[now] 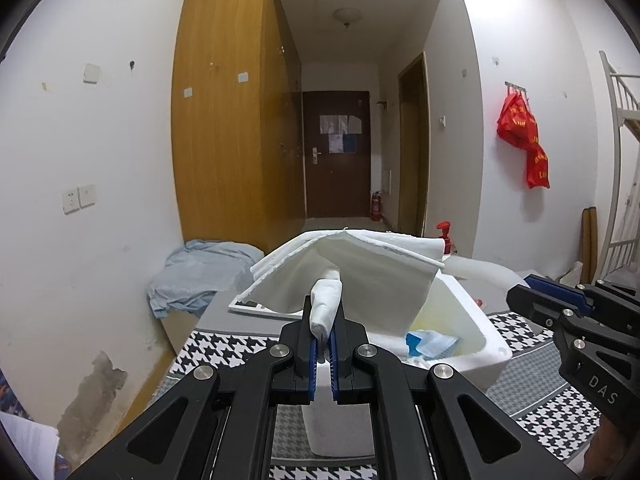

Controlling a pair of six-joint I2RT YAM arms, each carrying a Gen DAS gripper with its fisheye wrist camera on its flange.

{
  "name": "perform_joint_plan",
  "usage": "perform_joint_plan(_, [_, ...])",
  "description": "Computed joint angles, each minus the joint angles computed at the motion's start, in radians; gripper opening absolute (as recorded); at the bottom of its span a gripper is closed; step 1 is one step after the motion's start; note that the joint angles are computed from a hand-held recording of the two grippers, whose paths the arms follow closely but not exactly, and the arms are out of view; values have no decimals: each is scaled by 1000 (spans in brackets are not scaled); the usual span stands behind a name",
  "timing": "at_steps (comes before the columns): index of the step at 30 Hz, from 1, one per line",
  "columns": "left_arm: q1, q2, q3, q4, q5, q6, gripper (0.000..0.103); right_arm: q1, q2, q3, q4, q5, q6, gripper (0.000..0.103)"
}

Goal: Organize soft objects
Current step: 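Lower the foam roll into the foam box and open the right gripper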

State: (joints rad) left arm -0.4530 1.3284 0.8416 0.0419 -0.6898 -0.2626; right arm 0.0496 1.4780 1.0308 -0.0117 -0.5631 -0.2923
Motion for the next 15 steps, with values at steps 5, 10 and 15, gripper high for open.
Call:
perform_joint_plan(5, [38, 21, 11, 14, 41, 6, 5, 37, 41, 45, -29, 27, -9, 20])
perform_joint_plan(10, [62, 33, 16, 28, 66, 18, 5, 52, 80, 89, -54, 28, -11, 20])
perform_joint_plan(15, [80, 37, 16, 40, 89, 29, 5, 64, 124, 143, -88, 30, 1, 20])
